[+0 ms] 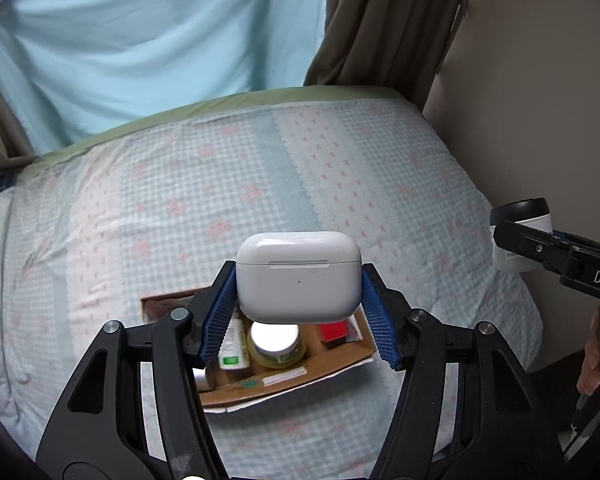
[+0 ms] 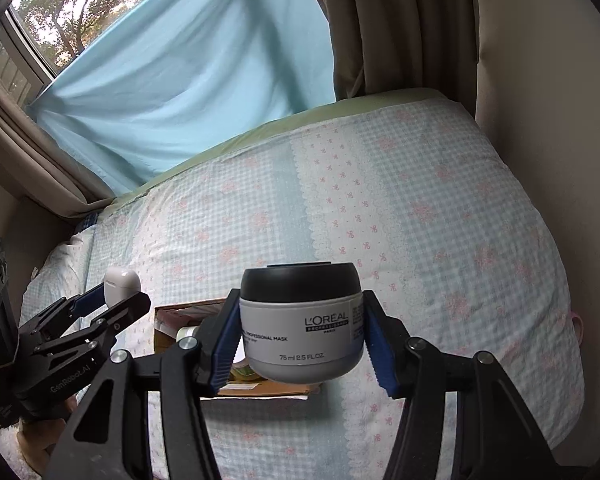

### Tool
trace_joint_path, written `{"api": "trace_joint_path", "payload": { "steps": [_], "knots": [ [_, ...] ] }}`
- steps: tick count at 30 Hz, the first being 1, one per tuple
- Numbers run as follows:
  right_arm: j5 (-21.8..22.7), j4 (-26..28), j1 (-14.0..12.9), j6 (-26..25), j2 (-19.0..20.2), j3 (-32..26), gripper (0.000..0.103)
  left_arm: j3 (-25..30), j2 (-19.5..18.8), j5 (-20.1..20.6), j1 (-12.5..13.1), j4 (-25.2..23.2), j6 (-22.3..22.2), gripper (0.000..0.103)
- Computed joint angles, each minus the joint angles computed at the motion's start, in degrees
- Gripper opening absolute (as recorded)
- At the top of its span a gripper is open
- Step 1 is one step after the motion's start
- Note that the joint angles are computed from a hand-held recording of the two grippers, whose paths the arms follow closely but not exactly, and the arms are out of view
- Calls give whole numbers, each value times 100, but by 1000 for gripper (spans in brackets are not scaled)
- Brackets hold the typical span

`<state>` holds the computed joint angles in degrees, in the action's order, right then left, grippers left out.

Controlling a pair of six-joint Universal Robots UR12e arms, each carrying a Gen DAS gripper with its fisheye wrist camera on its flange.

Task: Organize rigid objects
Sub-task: 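Lift and carry the earbud case and L'Oreal jar over the cardboard box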

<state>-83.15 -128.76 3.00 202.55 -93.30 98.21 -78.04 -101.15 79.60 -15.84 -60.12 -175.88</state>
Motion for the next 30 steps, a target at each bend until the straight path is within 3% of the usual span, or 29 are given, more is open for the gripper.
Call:
{"api": "trace_joint_path", "payload": {
  "steps": [7,14,23,30],
  "knots": [
    [-195,-43,671,524,163,-131,53,-638,504,14,557,-68,403,57],
    [-192,142,956,422,453,-301,53,-957,597,7,757,-66,335,57],
    [76,293,939,157,917,-459,53,-815,178,77,693,-96,191,57],
    [236,544,792,108,1390,-665,53,-374,-423,177,605,-604,197,57]
  ]
}}
